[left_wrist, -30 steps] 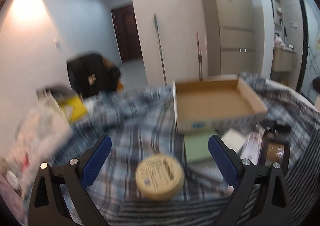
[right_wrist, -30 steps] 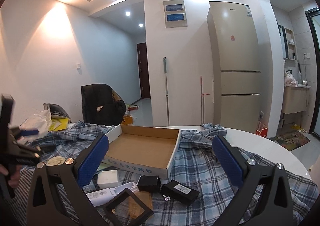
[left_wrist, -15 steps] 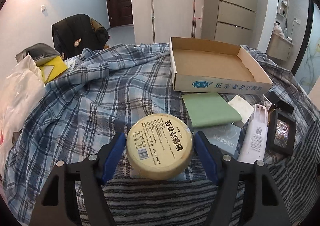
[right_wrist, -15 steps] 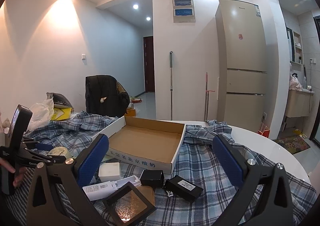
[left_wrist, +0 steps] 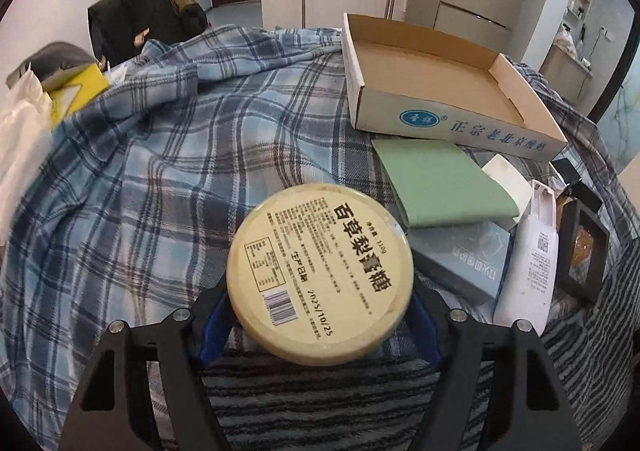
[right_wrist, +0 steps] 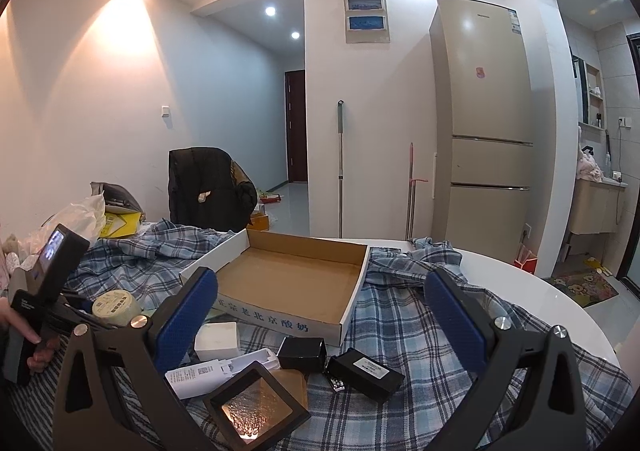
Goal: Organize rigid objects
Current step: 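Lower the left gripper onto the round cream tin and close it, then lift the cream tin with the left gripper while the right gripper grasps the black battery pack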
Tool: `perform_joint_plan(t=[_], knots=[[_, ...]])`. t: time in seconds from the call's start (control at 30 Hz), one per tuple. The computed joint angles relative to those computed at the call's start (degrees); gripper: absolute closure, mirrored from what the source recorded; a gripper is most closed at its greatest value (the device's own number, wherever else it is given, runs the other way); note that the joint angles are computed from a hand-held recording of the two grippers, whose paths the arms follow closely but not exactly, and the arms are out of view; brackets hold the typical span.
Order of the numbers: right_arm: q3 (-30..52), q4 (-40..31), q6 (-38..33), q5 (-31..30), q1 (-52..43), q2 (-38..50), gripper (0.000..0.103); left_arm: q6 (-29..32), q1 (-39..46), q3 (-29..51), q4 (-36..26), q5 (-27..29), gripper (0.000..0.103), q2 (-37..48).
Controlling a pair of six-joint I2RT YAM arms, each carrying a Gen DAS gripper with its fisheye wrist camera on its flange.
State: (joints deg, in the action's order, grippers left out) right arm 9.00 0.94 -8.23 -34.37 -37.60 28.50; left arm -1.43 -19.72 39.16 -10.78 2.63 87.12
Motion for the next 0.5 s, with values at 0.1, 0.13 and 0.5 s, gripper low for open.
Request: perform_joint_plan(t=[0.1, 0.13, 0.5], knots=[[0.18, -0.12, -0.35, -0.11, -0.16, 0.11, 0.0, -0.56, -0.63, -3.06, 2.69, -2.88, 0.027, -4.7], [0.12, -0.27, -0.44, -0.16, -0.23, -0.14, 0.0, 0.02, -1.44, -4.48, 3.41, -4.91, 0.027, -7.76], [0.08, 0.42, 2.8, -3.17, -4.22, -0.54, 0.0, -3.47, -15.19, -10.92, 6.61, -15.78, 0.027, -35.95]])
